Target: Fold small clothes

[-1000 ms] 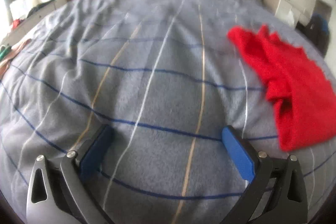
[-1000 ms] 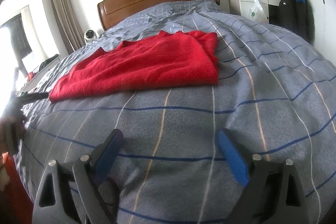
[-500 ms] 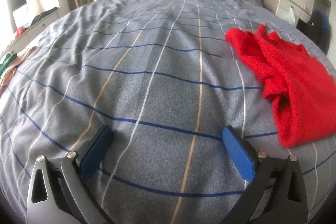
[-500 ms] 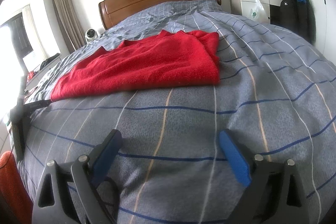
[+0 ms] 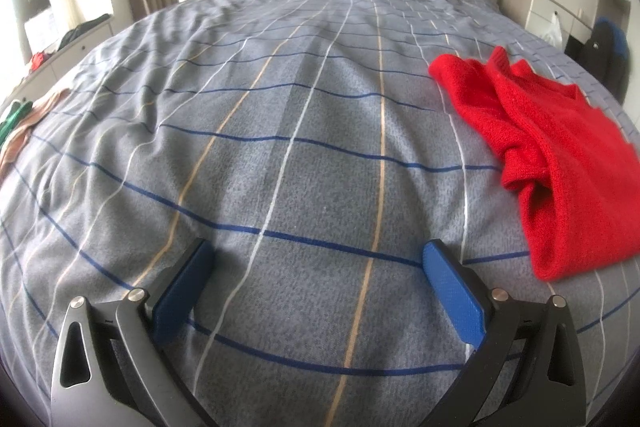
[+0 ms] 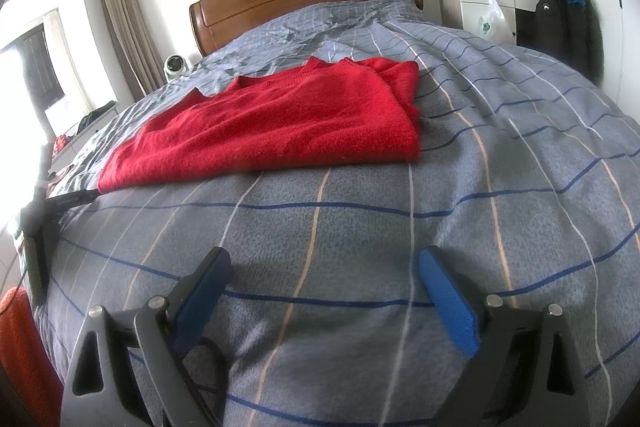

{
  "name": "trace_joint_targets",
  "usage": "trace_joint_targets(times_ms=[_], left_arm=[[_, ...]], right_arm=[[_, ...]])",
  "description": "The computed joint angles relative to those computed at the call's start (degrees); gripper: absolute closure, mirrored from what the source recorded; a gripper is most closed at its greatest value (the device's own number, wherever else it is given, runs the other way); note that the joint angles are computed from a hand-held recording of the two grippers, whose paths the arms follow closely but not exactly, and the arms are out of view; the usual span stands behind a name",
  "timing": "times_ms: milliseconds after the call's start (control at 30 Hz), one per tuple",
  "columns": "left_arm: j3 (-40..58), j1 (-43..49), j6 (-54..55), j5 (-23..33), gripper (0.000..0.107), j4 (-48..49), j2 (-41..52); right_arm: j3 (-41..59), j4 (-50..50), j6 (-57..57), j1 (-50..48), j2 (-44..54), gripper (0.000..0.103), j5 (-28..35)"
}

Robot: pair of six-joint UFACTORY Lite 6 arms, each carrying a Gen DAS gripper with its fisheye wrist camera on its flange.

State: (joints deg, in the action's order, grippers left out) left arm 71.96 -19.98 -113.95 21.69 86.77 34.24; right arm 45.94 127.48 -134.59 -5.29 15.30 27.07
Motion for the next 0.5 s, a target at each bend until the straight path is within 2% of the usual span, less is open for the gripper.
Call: trace_joint_targets(times_ms=[500], left_arm=[[0.06, -0.09, -0.03, 0.06, 0.004, -0.03, 0.07]], right_arm=[[-0.08, 0.25, -0.15, 0.10, 0.00, 0.008, 0.00]])
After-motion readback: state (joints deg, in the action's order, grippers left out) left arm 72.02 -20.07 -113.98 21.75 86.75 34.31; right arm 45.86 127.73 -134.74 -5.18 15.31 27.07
